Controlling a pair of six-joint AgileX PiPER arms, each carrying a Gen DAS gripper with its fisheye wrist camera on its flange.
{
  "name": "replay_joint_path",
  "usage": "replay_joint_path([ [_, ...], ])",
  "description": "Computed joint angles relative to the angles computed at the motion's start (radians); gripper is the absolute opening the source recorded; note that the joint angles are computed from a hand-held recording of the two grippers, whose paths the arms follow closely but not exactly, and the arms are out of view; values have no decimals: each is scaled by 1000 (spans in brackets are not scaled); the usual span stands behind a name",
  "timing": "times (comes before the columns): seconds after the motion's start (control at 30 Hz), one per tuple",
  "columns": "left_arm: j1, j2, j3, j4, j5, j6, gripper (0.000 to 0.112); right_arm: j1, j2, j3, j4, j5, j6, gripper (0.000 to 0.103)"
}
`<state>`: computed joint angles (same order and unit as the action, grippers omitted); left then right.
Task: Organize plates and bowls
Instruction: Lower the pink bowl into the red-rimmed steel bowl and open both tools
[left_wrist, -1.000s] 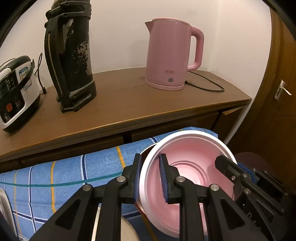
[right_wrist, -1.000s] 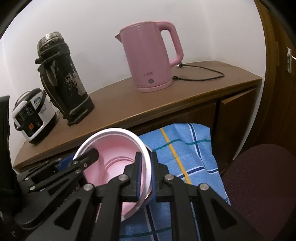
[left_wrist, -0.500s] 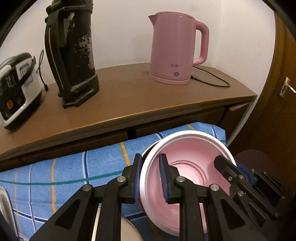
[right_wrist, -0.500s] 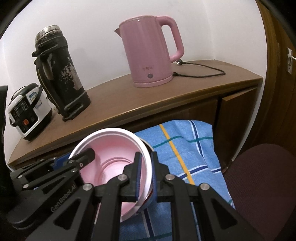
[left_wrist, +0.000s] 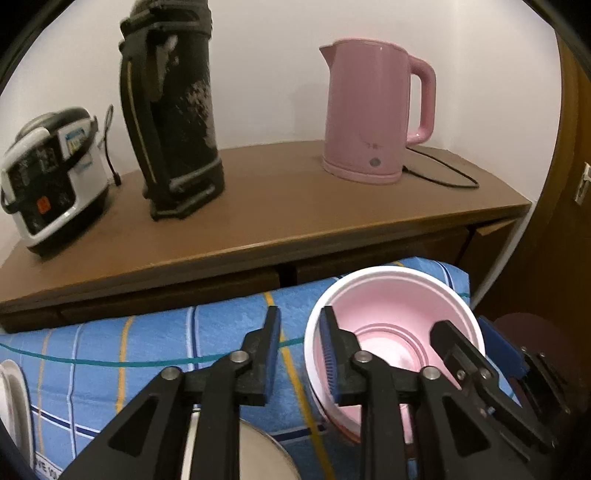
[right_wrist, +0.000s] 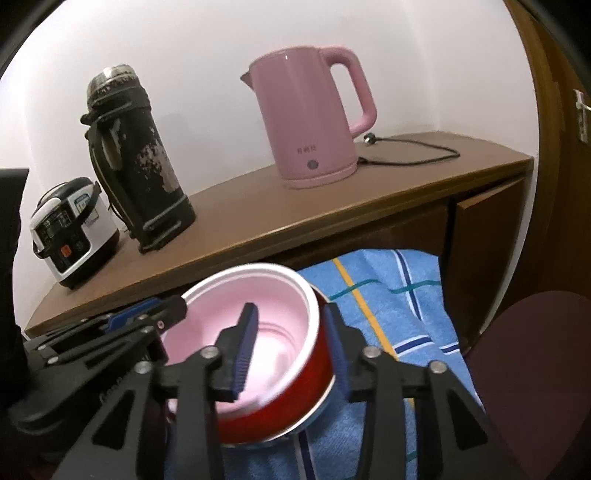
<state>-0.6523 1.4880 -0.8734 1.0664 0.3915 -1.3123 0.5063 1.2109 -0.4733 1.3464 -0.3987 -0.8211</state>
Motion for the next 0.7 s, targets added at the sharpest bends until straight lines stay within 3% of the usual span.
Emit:
replay_joint_path([
  [0.1,-31,-7,20,132,57,-144,49,28,-12,21,-13,-45,19,43],
  [0.23,-31,-31,52,191,48,-222,52,42,-39,51,-26,-74,47,50],
  [0.3,-46,-48,77,261,77,-292,52,94,-50,62,40,-170,18,76],
  [0.33,-52,-56,90,291,87,-322,52,106,-63,75,33,-194,42,78],
  [0.47,-46,-87,137,320,75,-356,52,158,-106,119,0,-289,122,79],
  [0.57,-70,-128,195,434,105,-487,52,216,-104,123,18,-347,110,79],
  [0.7,-94,-181,266,549,164,-609,52,378,-84,128,70,-537,91,79],
])
